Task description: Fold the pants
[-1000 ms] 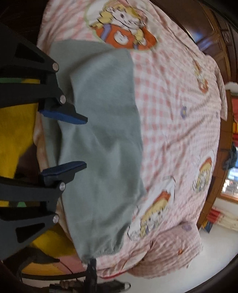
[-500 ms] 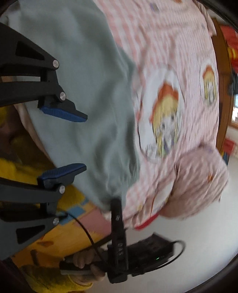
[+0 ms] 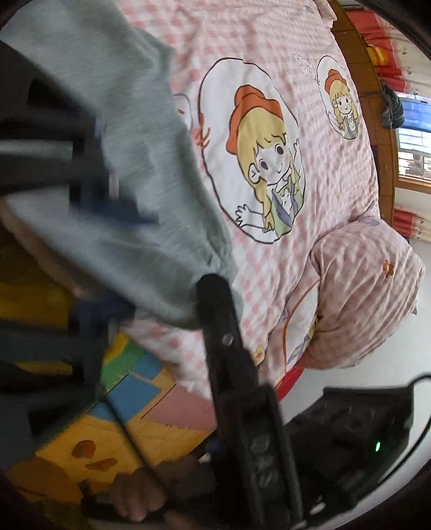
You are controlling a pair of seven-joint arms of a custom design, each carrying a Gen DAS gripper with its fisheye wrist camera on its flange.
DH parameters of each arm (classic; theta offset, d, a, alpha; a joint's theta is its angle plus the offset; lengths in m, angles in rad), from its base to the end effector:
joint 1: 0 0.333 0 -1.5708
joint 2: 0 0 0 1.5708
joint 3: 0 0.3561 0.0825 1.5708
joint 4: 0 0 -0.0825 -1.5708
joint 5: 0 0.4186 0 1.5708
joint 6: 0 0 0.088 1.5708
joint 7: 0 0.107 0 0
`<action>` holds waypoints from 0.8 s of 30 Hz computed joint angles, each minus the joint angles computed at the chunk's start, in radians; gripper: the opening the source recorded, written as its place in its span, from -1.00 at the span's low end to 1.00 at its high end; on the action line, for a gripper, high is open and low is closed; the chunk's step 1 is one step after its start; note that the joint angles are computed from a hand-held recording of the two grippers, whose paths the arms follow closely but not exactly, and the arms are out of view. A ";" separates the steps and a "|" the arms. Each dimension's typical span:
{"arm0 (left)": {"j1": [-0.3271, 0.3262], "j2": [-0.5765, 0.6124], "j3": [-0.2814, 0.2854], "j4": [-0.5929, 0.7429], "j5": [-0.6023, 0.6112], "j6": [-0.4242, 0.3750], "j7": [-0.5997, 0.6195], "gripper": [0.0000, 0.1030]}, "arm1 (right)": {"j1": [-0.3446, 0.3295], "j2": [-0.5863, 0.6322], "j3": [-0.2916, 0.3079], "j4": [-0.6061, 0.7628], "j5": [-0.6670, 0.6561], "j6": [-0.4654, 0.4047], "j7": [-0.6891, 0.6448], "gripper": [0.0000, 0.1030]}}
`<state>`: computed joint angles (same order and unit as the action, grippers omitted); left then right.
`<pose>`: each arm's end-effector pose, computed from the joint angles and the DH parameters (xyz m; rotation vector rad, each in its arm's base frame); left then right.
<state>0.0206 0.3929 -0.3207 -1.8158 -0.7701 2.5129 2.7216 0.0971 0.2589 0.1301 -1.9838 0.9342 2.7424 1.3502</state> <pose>0.6878 -0.1835 0.3817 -1.0465 2.7241 -1.0816 0.6592 0.1147 0.3961 -1.3790 1.9783 0.1311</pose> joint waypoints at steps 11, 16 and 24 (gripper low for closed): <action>0.037 0.029 -0.009 0.097 -0.094 -0.020 -0.050 -0.90 | -0.117 0.035 0.009 0.012 0.367 -0.146 -0.057 0.20; 0.042 0.017 -0.010 0.100 -0.119 -0.021 -0.043 -0.90 | -0.123 0.108 -0.009 0.063 0.474 -0.259 -0.055 0.20; 0.038 -0.006 0.004 0.060 -0.123 -0.020 -0.027 -0.90 | -0.130 0.144 -0.016 0.088 0.657 -0.301 -0.126 0.26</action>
